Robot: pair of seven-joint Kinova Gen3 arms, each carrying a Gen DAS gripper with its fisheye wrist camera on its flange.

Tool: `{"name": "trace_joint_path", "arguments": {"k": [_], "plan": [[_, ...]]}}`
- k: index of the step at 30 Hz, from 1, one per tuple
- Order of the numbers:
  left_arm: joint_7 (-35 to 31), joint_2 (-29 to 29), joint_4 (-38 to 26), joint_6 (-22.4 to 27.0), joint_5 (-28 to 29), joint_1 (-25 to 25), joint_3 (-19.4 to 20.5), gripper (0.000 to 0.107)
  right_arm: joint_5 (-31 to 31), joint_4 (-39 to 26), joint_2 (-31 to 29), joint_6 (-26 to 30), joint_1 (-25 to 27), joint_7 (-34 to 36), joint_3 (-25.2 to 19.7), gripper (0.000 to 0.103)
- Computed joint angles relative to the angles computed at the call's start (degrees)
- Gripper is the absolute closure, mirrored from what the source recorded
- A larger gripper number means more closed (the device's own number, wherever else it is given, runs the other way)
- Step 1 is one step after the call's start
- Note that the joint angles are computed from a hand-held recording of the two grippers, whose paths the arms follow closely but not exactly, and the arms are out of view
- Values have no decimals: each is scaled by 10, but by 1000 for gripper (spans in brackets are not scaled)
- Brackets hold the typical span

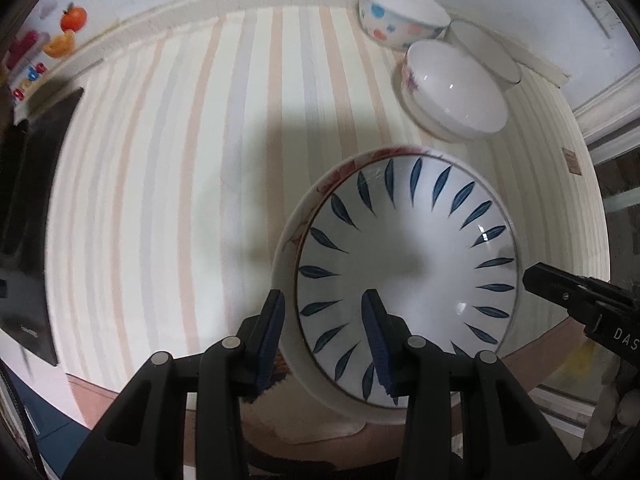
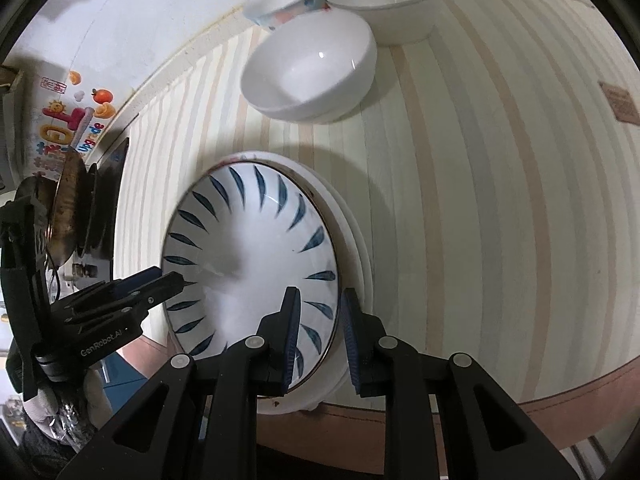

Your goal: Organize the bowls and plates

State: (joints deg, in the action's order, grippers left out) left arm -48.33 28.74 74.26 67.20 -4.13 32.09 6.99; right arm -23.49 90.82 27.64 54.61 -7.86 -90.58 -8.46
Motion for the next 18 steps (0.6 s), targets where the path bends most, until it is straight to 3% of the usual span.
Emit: {"name": "trace_joint_path", "arguments": {"k": [8, 18], "plan": [[62, -60, -27, 67, -73, 56, -6, 70, 54, 5, -95, 18, -40, -43, 13, 79], [114, -135, -21, 108, -100, 77, 29, 70, 89, 12, -241, 68, -88, -132, 4, 79]]}}
